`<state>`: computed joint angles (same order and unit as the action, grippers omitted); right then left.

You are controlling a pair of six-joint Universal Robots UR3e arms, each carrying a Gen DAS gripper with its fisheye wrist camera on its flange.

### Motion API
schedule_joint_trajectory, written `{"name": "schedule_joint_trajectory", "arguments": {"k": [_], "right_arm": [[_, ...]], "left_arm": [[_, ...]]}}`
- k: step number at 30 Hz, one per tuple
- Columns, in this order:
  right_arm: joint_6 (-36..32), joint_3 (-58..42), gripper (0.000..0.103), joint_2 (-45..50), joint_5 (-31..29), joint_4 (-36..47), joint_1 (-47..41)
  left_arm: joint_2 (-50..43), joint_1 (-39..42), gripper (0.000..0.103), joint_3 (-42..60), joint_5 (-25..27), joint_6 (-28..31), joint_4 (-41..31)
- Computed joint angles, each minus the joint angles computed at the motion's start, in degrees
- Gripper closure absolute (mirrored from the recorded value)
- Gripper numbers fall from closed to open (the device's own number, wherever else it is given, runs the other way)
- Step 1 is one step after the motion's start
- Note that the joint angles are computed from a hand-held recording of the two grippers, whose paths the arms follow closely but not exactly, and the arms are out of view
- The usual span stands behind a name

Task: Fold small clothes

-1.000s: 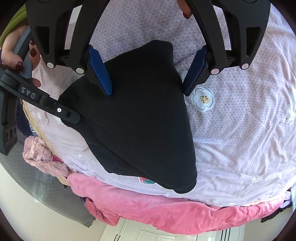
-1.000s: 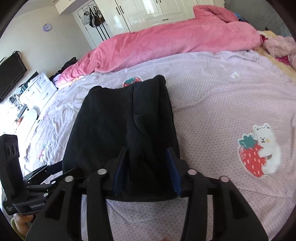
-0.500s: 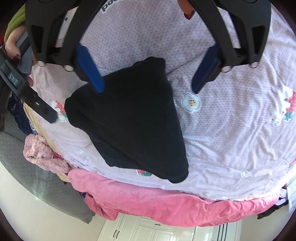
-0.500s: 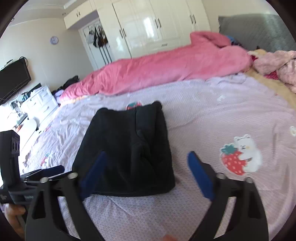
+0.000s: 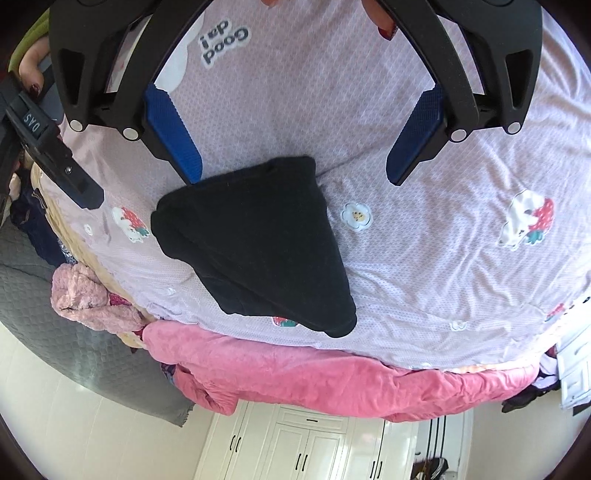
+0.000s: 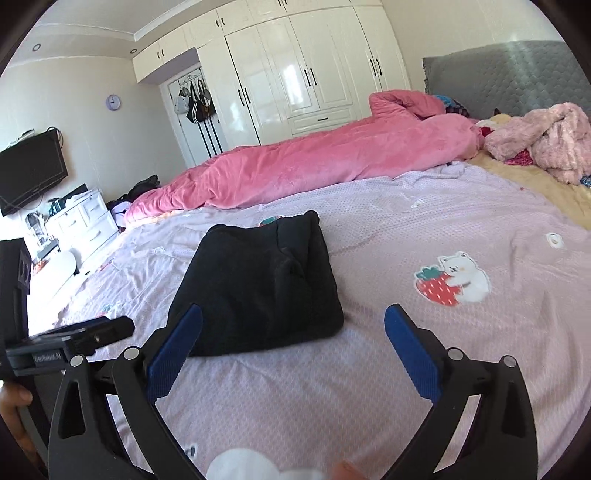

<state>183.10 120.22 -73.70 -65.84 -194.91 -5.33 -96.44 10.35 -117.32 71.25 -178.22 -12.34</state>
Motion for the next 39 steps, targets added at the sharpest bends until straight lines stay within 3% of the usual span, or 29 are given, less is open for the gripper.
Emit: {"name": "schedule_joint_trajectory", "arguments": {"k": [7,12,15,39], "right_arm": [[-3.4,8.4,0.004,-7.3,-2.0,0.1,1.8],[-5.0,7.9,0.004,-8.5,-12.1,6.5,8.1],[-5.2,7.8,0.004,-7.7,-14.7,9.1,10.1],[-4.8,8.0,0.004,-6.7,-15.9,8.9,11.4]], "left_arm": [[7.4,3.3,0.009,-9.2,-0.9,2.8,1.5],[11.6,5.7,0.009,-14.9,-1.6,4.6,1.1],[13.2,7.0,0.009,-17.0,-2.1,5.1,0.4],[16.5,7.6,0.009,-20.9,-0.3,5.2,-0.1]]}}
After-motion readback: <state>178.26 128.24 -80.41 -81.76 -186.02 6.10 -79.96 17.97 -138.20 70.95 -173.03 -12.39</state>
